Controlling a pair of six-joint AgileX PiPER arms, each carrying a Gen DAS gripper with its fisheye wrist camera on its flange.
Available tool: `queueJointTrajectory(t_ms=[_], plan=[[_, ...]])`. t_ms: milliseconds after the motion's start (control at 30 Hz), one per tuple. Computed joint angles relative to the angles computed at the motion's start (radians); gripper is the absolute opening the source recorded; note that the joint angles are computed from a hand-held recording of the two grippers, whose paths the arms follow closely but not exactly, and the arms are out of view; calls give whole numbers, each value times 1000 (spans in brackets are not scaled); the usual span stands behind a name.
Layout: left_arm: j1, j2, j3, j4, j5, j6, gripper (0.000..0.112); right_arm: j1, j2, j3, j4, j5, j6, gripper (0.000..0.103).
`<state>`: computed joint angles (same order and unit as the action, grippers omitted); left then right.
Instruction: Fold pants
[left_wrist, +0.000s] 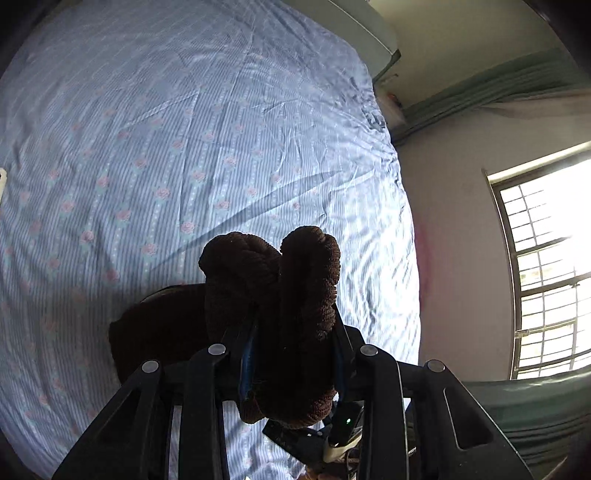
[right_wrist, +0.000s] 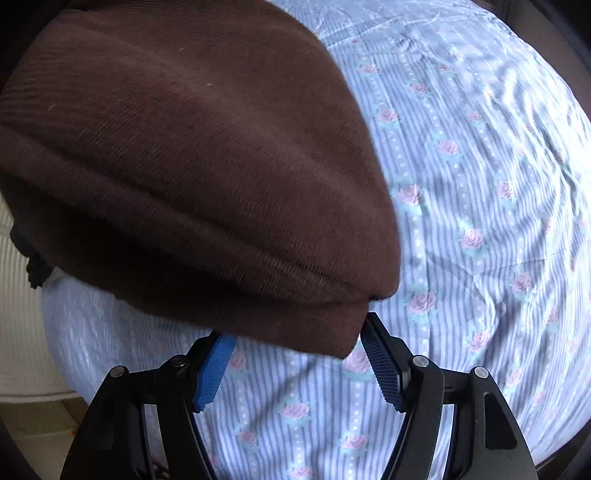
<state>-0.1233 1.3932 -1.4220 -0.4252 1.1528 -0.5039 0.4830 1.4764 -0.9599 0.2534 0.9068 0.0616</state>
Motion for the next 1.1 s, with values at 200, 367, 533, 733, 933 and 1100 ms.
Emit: queueJointTrajectory(t_ms=[200, 367, 533, 733, 933, 1100], plan=[[39, -85, 184, -39, -36, 33, 32, -130, -88, -28, -129, -29, 113, 70], [112, -197, 462, -83, -93, 40, 31, -181, -70, -61, -156, -7, 76, 70], [155, -269, 652, -58, -116, 38, 30, -90, -81, -28, -298, -11, 60, 70], [6, -268, 678, 79, -158, -42, 31, -73, -85, 19, -334, -21, -9, 70], [-12, -219, 637, 167, -145, -10, 32, -59, -74, 3, -313, 4, -47, 71], [-7, -210, 652, 187, -154, -3, 32, -23, -87, 1, -316, 22, -15, 71]])
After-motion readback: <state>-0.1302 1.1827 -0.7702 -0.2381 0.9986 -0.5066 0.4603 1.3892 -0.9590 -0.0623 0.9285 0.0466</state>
